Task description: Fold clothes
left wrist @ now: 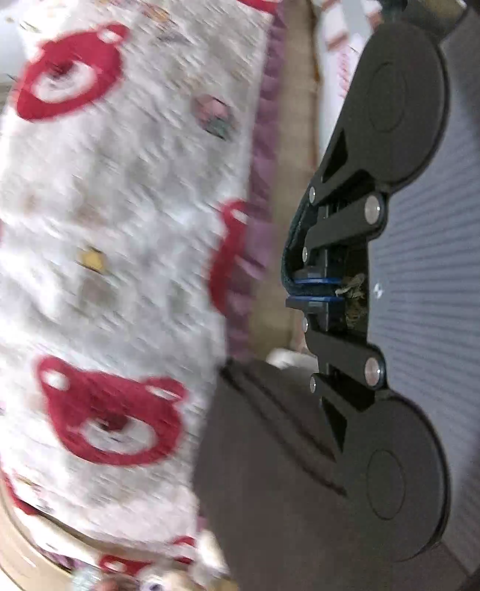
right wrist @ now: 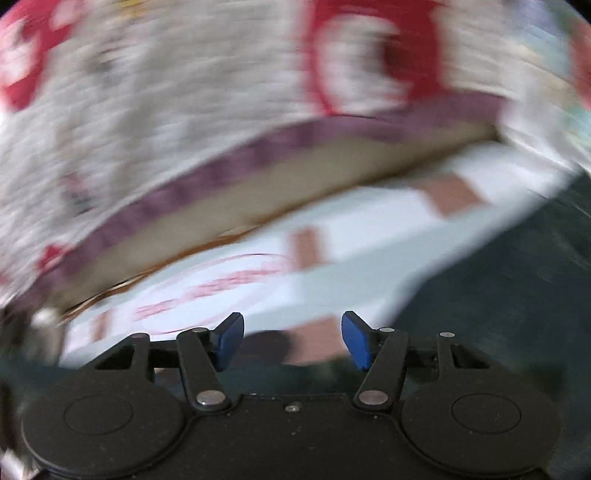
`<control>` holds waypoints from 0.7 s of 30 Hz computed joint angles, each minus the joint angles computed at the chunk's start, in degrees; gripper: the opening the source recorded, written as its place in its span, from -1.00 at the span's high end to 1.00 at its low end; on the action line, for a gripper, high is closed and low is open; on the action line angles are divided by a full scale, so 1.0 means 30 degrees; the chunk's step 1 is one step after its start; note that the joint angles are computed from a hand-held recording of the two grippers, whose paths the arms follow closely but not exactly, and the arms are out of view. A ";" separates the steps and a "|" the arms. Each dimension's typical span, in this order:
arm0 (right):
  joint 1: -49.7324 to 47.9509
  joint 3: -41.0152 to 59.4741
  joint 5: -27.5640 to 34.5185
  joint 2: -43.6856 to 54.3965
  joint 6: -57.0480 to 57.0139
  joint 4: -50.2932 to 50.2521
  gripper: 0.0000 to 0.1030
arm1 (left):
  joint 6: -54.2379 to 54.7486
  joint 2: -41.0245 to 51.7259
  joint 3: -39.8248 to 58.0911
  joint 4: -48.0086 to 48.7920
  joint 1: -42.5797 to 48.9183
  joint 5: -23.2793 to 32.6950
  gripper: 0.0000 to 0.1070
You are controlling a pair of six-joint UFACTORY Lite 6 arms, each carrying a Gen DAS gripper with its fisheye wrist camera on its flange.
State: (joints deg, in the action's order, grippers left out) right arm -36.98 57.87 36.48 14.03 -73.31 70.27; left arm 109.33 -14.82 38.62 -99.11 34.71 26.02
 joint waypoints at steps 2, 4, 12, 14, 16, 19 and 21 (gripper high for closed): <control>-0.1212 -0.0273 -0.0196 0.0144 0.0593 0.0003 -0.25 | -0.2547 0.0918 0.0395 0.1684 0.0533 0.0257 0.91; -0.2317 -0.0442 0.0243 0.0201 0.0665 0.0174 -0.25 | -0.4684 0.1523 0.0910 0.3202 0.1238 0.0788 0.91; -0.2475 0.0445 0.1684 0.1263 0.1618 -0.0989 -0.25 | -0.5229 0.1462 0.0419 0.3789 0.2584 0.1440 0.91; -0.1323 0.0450 0.1592 0.1777 0.2457 -0.1441 -0.25 | -0.4472 0.1546 0.0330 0.3112 0.2153 0.0951 0.91; 0.0403 0.0190 0.0449 0.2082 0.3194 -0.1909 -0.22 | -0.3706 0.1351 0.0089 0.2571 0.1987 0.0738 0.91; 0.3142 -0.0273 -0.2962 0.2211 0.5711 -0.3516 -0.21 | -0.3007 0.0876 -0.0376 0.2220 0.2121 0.0770 0.91; 0.4340 -0.0430 -0.4631 0.2586 0.6566 -0.3811 0.31 | -0.3038 0.0582 -0.0657 0.2425 0.2472 0.1062 0.91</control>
